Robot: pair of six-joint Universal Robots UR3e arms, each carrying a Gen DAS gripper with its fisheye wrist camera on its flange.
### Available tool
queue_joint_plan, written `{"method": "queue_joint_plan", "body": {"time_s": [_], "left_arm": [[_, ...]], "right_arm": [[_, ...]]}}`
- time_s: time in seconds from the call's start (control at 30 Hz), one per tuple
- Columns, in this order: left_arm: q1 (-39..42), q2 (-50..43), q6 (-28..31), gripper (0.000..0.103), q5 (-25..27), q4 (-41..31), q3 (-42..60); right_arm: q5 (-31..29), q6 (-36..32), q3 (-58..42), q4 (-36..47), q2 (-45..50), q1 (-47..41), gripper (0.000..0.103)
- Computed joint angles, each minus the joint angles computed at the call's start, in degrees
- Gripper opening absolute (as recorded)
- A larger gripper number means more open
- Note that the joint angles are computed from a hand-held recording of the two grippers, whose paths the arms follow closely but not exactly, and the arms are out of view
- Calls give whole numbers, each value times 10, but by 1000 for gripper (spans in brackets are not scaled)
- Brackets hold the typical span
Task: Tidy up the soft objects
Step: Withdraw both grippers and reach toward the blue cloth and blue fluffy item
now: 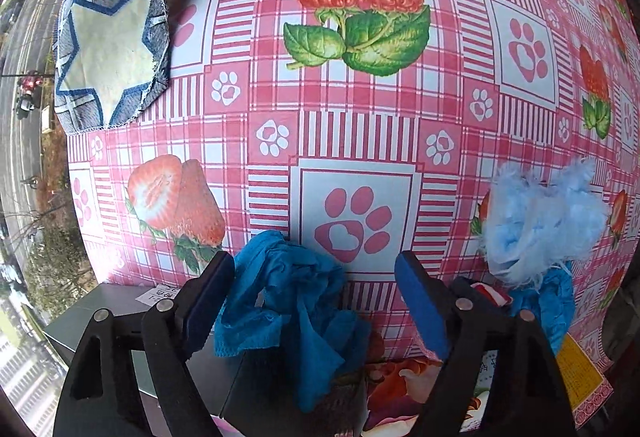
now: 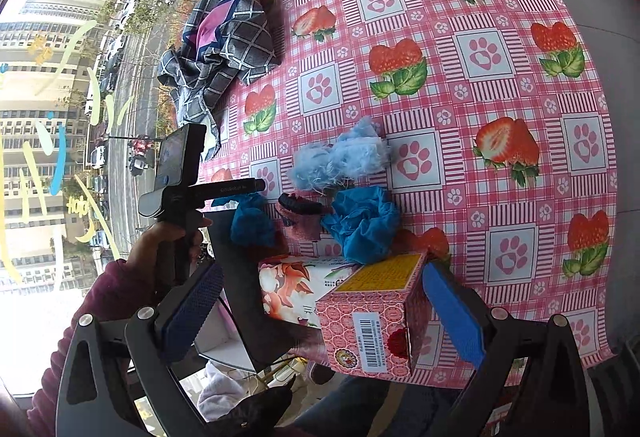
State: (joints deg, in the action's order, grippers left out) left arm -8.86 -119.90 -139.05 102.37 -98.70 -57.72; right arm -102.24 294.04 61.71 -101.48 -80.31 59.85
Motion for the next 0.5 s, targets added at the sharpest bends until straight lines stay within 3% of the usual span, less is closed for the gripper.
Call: {"method": "queue_joint_plan", "body": {"time_s": [0.1,0.23,0.4,0.5], "left_arm": [[-2,3,0,62,17,8,-24],[6,26,7,32,14,45,-71],[27,23,-12,24,-36,10,-39],[36,49,-14,24,-49,27,-71]], "right_arm": [[29,-29,71,-33,-38,-26,101],[97,-115,145,-58,-72,-86,101],[154,-283,141,-12,-35,-160,101],[157,-415,53,58,58,-183,101]]}}
